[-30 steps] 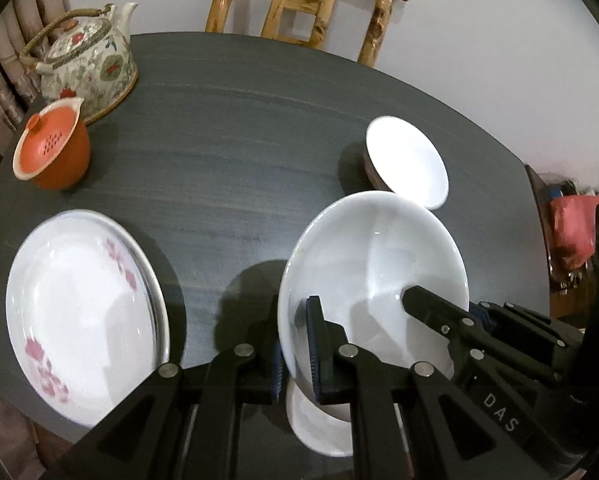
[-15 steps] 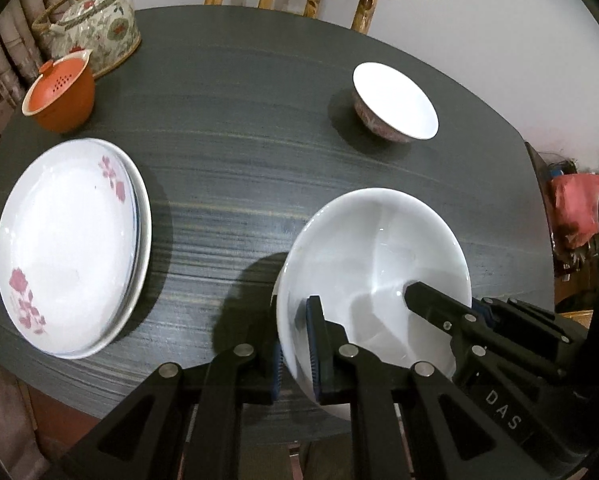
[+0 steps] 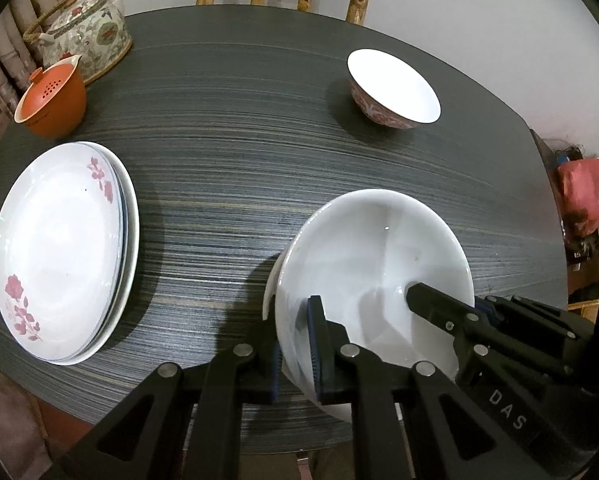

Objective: Organize plates and bowls
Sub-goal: 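Lower the held bowl into the first white bowl with both grippers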

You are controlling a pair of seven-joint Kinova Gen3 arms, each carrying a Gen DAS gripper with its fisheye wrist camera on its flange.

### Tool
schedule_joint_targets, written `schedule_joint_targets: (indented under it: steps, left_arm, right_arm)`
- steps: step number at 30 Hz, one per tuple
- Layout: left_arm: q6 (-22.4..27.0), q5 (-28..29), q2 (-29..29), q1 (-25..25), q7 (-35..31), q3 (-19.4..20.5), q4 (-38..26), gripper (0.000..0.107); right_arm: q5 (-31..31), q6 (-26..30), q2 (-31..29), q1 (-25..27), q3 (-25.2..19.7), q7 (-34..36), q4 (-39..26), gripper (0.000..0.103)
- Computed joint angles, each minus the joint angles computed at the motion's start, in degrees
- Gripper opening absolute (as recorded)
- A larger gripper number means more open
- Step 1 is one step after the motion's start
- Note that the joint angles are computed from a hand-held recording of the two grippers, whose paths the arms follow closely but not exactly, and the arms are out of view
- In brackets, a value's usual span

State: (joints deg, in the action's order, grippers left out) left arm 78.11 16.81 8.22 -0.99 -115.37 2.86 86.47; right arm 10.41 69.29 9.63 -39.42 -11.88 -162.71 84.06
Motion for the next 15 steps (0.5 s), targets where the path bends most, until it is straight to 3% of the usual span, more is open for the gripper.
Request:
schedule_joint_targets:
  steps: [15]
  left_arm:
    - [2.4, -2.3, 1.1, 1.1, 2.1, 0.4, -2.7, 0.014]
  right_arm:
    - [-0.9, 0.3, -0.8, 0.5, -0.2, -0.1, 0.0, 0.013]
